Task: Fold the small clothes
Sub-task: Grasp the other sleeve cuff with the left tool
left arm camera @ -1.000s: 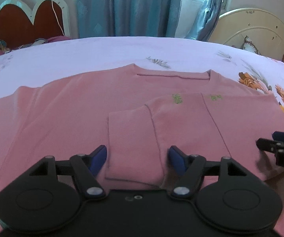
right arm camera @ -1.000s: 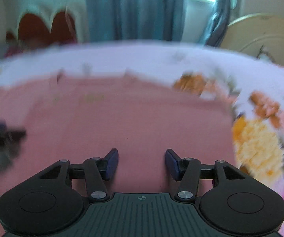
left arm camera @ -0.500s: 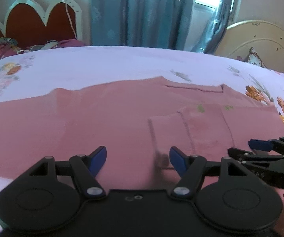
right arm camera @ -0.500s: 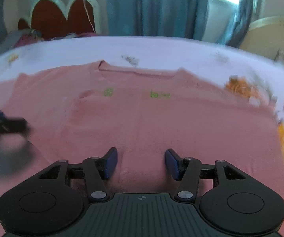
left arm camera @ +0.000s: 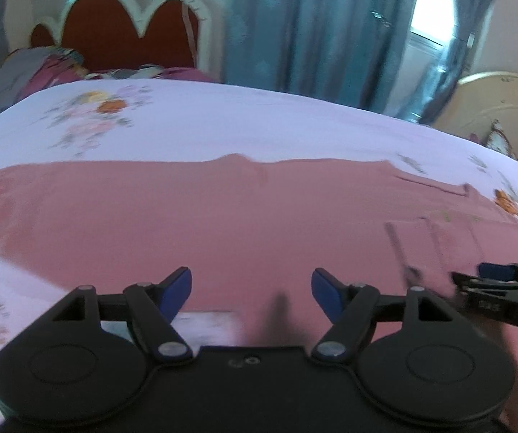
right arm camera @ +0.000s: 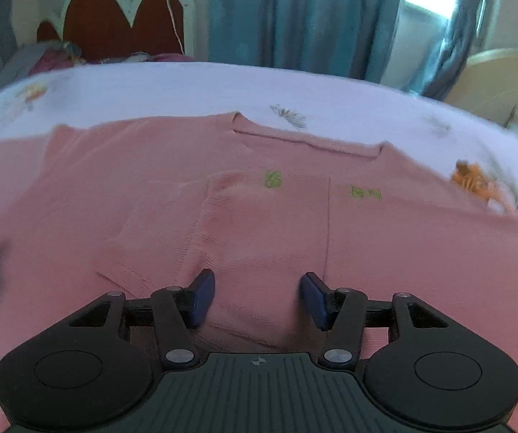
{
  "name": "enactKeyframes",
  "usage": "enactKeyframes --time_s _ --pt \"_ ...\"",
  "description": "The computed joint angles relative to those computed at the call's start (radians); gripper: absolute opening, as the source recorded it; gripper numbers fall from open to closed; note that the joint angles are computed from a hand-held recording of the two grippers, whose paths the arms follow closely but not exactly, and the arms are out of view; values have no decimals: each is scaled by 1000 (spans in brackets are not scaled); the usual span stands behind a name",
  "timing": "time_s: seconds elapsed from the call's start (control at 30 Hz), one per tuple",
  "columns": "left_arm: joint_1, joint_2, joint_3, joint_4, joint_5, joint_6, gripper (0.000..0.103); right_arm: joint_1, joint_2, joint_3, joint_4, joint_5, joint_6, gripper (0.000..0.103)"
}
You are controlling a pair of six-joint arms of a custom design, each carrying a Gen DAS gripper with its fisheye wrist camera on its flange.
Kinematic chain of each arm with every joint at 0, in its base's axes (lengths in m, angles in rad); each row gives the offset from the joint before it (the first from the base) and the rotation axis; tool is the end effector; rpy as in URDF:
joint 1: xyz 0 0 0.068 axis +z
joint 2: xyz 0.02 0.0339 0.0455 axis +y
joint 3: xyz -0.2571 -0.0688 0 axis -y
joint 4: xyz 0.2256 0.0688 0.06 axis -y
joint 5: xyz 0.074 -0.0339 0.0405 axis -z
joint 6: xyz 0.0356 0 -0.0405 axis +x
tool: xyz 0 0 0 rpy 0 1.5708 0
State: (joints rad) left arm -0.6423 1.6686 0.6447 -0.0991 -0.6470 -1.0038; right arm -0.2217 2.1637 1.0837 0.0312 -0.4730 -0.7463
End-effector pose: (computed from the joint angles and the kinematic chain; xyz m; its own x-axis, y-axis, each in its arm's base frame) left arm 0.2195 -0.1374 0.1156 -0.6146 -0.3808 -0.6909 -0.4644 0.8826 -0.0734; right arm 0.3700 -0.0668 0.0644 -0.6033 -0.4836 -0.6342 -0.5931 0.8037 -0.0486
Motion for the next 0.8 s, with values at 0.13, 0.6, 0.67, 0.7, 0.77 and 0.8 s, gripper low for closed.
enactKeyframes --time_s 0.13,0.6,0.67,0.7,0.77,0.8 --pt "78 -137 -148 -3 2 -19 73 9 10 71 -100 26 11 54" --pt "933 -354 -536 427 352 335 72 71 -21 -43 52 17 170 54" --pt "976 -278 -529 523 374 379 72 71 -13 -34 49 16 175 54" --pt "993 -240 -528 578 386 392 72 71 -10 -33 52 16 175 54" --pt "1036 -148 -532 709 412 413 64 71 -10 -41 63 16 176 54" --pt "1053 -111 -539 772 415 414 53 69 -6 -40 66 14 175 54"
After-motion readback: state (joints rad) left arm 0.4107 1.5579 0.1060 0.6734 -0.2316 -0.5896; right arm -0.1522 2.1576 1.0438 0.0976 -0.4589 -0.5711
